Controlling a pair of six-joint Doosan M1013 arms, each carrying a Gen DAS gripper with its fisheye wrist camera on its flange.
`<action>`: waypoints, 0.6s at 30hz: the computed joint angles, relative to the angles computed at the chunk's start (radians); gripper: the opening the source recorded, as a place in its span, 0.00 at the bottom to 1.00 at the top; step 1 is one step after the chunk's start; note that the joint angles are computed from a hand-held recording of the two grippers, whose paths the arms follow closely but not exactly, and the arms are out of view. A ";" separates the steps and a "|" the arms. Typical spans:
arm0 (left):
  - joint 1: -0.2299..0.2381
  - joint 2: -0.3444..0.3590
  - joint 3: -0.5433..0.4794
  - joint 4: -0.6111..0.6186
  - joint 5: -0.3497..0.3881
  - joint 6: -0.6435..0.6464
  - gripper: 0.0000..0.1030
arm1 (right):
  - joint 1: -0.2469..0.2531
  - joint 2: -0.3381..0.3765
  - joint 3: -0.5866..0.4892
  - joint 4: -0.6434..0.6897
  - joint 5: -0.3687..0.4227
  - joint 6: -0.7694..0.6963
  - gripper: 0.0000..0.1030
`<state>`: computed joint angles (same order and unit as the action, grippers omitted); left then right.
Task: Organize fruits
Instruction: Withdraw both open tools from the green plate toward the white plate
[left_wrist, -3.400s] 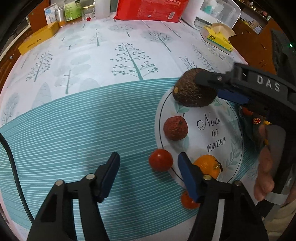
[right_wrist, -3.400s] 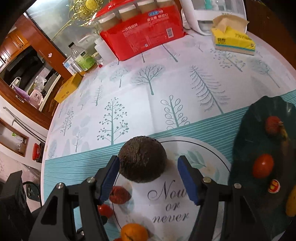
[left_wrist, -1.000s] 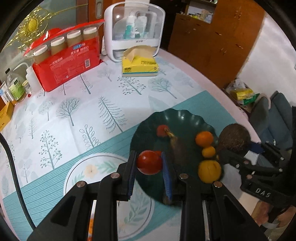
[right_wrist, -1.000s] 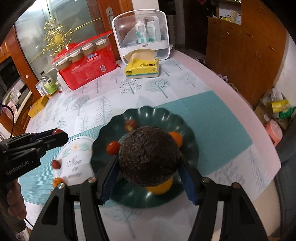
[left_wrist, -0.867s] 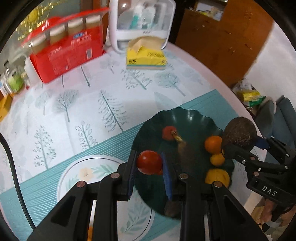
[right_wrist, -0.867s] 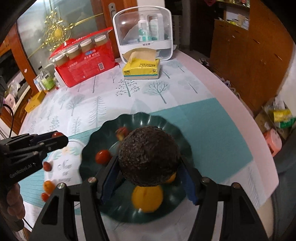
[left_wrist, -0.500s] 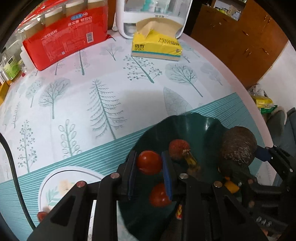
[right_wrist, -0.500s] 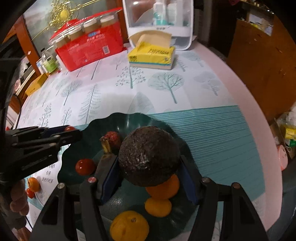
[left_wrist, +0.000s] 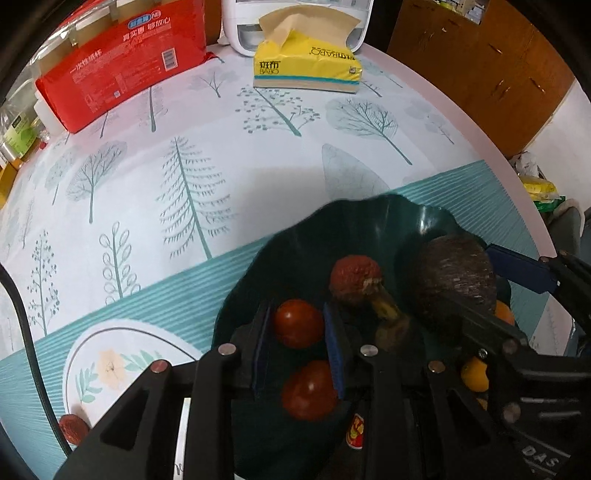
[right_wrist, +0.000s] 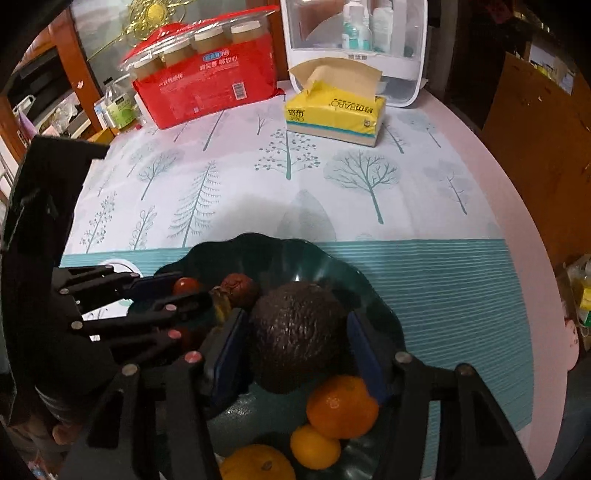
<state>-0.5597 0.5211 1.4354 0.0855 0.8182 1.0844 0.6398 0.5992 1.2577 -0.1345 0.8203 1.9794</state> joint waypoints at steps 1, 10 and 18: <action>-0.001 -0.003 0.003 0.002 0.001 -0.001 0.33 | 0.003 0.001 0.000 -0.020 0.007 0.014 0.57; -0.024 -0.064 0.056 0.113 0.003 -0.088 0.70 | 0.018 -0.045 0.053 -0.064 -0.021 0.079 0.58; -0.033 -0.176 0.124 0.104 0.034 -0.103 0.83 | 0.042 -0.095 0.087 -0.072 -0.019 0.152 0.58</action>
<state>-0.5925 0.3446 1.5595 0.1898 0.8524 0.9818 0.6823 0.5038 1.3443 -0.2060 0.8017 2.1314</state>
